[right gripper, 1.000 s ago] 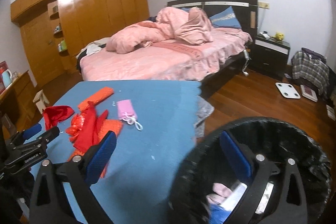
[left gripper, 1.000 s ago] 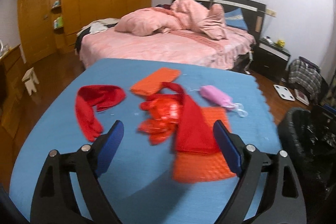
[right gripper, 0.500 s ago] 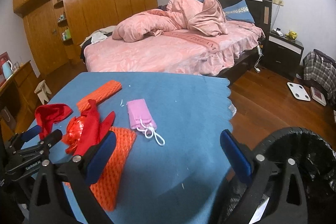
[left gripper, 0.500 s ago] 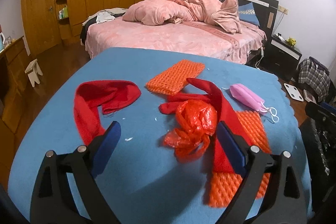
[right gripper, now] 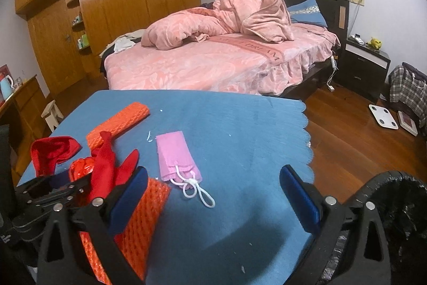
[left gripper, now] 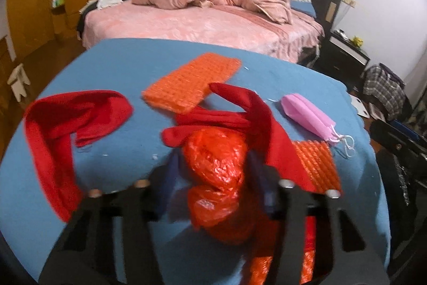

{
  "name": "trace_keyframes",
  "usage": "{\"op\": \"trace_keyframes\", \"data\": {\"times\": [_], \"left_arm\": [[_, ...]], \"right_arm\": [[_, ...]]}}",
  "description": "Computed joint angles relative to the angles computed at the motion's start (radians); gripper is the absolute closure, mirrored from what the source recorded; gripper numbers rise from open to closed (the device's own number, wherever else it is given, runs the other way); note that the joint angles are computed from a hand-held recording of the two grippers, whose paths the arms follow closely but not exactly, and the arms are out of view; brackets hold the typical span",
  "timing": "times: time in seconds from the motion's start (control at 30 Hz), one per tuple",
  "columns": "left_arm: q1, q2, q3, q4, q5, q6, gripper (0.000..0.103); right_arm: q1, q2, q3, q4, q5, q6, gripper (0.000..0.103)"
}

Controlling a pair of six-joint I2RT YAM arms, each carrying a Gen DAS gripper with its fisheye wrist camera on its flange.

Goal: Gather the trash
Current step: 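Grasp the red plastic bag with the left tool while the right tool grasps the pink mask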

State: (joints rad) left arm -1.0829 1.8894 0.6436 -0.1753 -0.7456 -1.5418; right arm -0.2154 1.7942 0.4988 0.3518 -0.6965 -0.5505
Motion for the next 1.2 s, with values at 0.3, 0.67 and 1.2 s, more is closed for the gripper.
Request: {"op": "trace_keyframes", "data": {"times": [0.3, 0.67, 1.2], "left_arm": [[-0.059, -0.044, -0.018, -0.116, -0.076, -0.138, 0.063], [-0.008, -0.056, -0.073, -0.125, -0.018, -0.157, 0.063], [0.023, -0.059, -0.097, -0.067, 0.014, -0.107, 0.063]], "right_arm": [[0.08, 0.056, -0.007, 0.096, 0.04, 0.051, 0.006], [0.219, 0.16, 0.068, 0.097, 0.149, 0.089, 0.028], [0.265, 0.207, 0.091, 0.064, 0.194, 0.065, 0.075]]}}
